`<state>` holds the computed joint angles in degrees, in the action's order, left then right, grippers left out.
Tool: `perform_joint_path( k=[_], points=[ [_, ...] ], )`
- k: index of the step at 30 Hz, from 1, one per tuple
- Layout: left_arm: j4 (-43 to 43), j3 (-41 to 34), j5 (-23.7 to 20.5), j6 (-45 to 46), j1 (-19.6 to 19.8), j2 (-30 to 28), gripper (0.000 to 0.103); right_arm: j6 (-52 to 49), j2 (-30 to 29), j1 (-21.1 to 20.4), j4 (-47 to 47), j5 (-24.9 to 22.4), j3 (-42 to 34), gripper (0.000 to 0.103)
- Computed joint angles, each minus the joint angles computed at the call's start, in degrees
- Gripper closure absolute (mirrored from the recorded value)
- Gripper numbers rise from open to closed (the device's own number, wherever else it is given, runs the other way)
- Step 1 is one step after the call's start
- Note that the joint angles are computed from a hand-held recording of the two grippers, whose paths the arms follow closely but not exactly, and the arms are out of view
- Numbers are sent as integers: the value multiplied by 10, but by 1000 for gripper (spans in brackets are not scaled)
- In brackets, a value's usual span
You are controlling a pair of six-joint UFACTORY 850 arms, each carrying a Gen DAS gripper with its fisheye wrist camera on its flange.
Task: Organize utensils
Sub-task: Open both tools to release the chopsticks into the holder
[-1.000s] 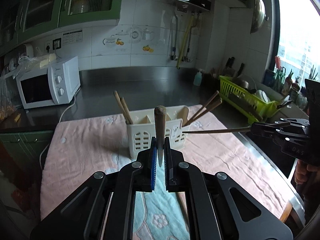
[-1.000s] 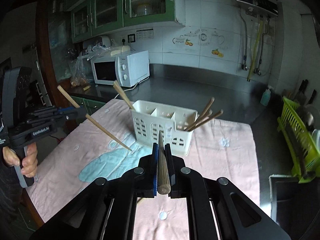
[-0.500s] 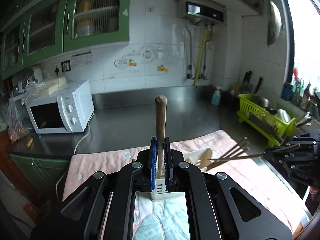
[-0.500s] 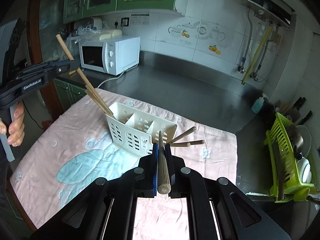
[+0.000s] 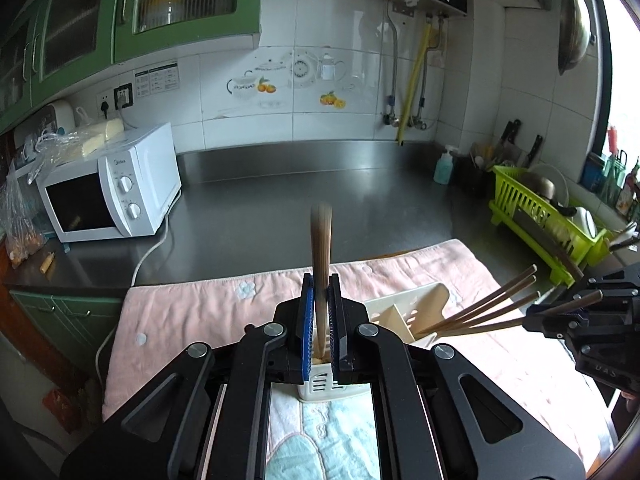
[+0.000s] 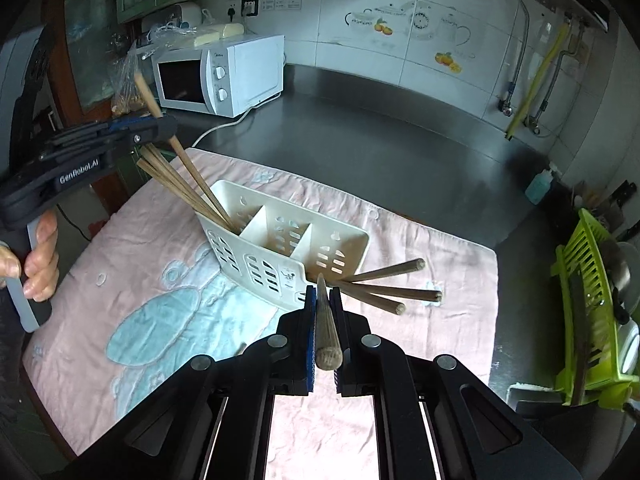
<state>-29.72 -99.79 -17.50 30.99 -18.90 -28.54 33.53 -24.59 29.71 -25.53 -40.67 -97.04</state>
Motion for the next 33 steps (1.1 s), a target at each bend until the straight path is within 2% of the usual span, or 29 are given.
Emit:
perform_joint_path(
  k=[6, 8, 12, 18, 23, 25, 27, 29, 33],
  points=[
    [19, -7, -10, -24, 1, -7, 95, 0, -14, -6, 11, 8, -15, 96],
    [31, -4, -6, -34, 0, -4, 95, 16, -12, -2, -13, 11, -14, 95],
    [-1, 10, -8, -7, 3, 10, 94, 56, 3, 4, -48, 19, 2, 90],
    [-102, 86, 9, 94, 13, 69, 93, 169, 63, 34, -147, 40, 79, 87],
    [-188, 174, 24, 191, 21, 129, 87, 253, 106, 59, -185, 66, 163, 86],
    [-247, 211, 17, 251, 28, 153, 87, 288, 116, 72, -196, 78, 194, 86],
    [-260, 243, 32, 267, 29, 172, 87, 322, 124, 86, -206, 91, 225, 86],
    [-306, 273, 22, 313, 37, 190, 86, 357, 127, 99, -213, 102, 249, 86],
    [-352, 331, 39, 369, 44, 219, 86, 428, 124, 130, -222, 129, 287, 86]
  ],
)
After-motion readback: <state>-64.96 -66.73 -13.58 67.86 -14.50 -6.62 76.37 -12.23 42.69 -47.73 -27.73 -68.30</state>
